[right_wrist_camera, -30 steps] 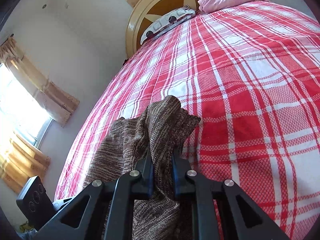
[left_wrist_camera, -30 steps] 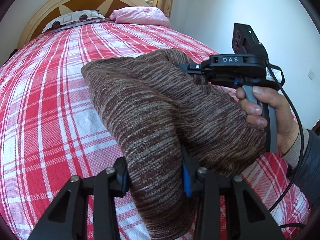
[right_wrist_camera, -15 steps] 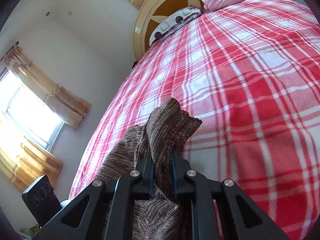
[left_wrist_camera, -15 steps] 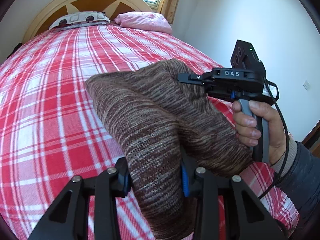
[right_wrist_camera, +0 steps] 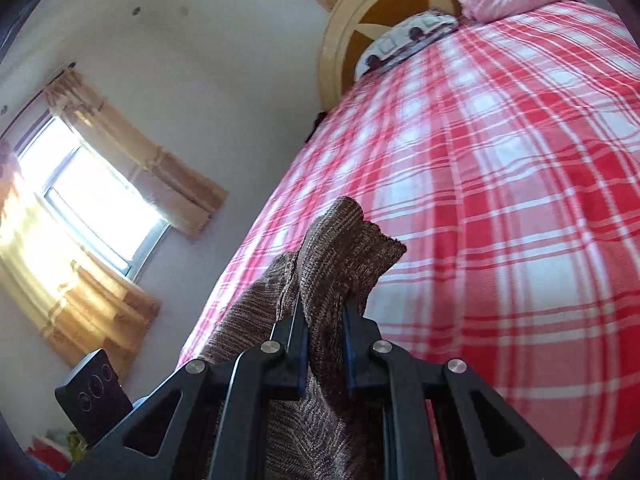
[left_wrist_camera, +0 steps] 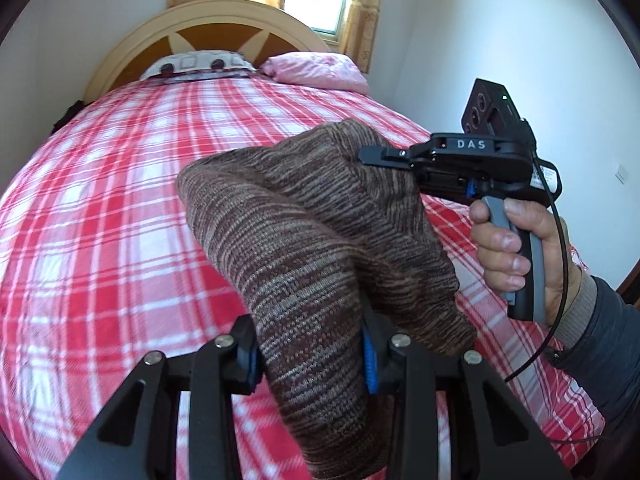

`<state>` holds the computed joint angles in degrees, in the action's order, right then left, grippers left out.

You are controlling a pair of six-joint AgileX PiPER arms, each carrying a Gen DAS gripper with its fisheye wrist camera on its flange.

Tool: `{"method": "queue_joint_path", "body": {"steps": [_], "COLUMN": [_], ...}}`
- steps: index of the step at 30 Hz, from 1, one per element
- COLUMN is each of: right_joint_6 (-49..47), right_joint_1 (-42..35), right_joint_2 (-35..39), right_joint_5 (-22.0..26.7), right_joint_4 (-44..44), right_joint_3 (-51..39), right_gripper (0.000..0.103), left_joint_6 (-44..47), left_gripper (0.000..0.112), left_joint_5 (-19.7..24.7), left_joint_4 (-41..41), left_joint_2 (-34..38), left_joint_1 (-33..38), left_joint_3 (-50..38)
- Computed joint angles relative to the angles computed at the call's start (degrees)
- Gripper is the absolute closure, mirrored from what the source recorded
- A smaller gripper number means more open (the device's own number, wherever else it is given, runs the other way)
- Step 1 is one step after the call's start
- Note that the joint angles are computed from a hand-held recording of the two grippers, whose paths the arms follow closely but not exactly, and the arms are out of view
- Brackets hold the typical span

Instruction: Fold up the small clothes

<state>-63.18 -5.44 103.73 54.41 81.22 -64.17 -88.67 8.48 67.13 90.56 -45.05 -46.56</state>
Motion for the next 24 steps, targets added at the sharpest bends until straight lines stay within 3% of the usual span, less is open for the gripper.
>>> {"method": "queue_joint_path", "body": {"steps": [4, 11, 24], "right_joint_6": [-0.44, -0.46, 1.09], "right_joint_1": [3.7, 10.36, 22.18], "right_joint_2": [-2.07, -4.87, -5.51], "right_joint_5": [-0.85, -3.51, -9.2], "right_joint_4": [2.52, 5.8, 9.14], "right_joint_3": [1.9, 4.66, 3.29], "right_gripper": [0.09, 0.09, 0.09], "left_joint_6": [-7.46, -13.78, -19.71], "left_gripper": [0.074, 0.074, 0.074], "left_joint_5": [2.11, 6.42, 11.11], "left_joint_4": [6.29, 9.18, 9.19], "left_joint_2": [-6.06, -12.62, -23.41], "left_joint_1": [-0.83, -3.58, -5.9], "left_joint_3": [5.59, 11.31, 20.76]}}
